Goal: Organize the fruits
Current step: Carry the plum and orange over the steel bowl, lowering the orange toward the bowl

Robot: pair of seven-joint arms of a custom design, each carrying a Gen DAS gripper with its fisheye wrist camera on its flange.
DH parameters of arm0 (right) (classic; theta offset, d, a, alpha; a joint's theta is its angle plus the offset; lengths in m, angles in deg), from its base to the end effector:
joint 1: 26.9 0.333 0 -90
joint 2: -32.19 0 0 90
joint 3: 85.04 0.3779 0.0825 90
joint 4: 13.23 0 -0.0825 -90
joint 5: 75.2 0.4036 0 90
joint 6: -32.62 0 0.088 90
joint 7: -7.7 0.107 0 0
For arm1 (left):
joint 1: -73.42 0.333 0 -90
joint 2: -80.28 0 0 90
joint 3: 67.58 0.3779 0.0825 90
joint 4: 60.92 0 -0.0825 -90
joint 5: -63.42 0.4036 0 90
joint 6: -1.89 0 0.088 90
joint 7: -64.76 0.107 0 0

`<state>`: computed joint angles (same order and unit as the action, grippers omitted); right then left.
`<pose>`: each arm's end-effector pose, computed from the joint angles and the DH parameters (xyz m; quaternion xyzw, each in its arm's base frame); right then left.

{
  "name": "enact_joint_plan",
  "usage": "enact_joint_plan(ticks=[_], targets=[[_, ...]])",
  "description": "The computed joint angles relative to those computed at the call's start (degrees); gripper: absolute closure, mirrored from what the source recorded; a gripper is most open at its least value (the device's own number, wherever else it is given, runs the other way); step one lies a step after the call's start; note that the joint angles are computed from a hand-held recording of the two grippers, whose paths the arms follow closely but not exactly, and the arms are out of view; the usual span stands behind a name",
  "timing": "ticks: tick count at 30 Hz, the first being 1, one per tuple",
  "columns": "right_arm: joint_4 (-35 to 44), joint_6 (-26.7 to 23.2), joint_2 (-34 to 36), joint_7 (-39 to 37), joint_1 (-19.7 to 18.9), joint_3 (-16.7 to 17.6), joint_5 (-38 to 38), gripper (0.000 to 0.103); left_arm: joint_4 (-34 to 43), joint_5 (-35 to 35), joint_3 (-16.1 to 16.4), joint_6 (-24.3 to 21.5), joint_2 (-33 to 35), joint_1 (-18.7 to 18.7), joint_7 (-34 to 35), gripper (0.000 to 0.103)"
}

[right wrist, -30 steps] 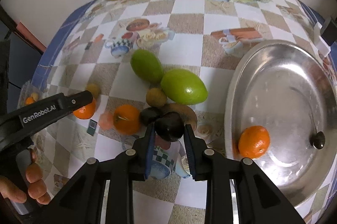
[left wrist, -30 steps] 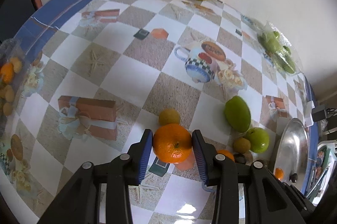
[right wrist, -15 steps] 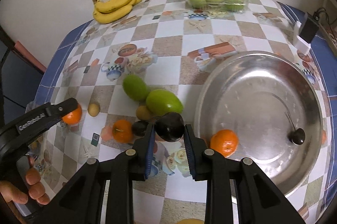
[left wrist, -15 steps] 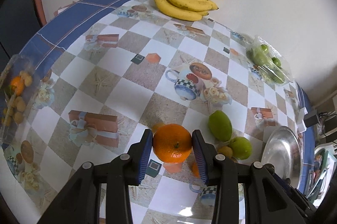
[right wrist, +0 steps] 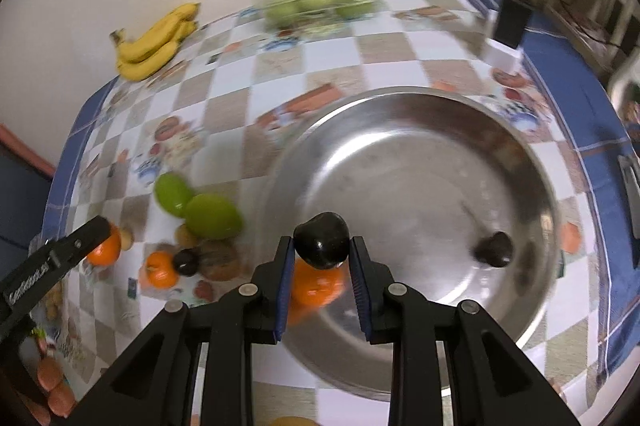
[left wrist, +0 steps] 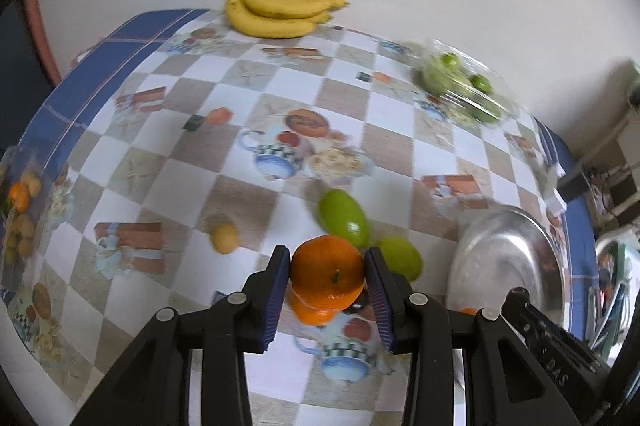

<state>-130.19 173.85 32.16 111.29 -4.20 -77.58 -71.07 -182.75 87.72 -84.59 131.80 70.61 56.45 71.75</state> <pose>0.5221 0.3032 0.5404 -0.7696 0.6023 -0.0569 0.2044 0.4499 -0.3018 0.5669 -0.8623 0.4405 -0.1878 0.1647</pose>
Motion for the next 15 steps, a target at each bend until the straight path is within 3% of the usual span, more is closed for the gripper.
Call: enact_joint_plan(ticks=[15], targets=[[-2.95, 1.24, -2.33, 7.27, -4.69, -2.05, -4.25, 0.074, 11.1, 5.36, -0.72, 3.36, 11.33, -4.68, 7.55, 0.062]])
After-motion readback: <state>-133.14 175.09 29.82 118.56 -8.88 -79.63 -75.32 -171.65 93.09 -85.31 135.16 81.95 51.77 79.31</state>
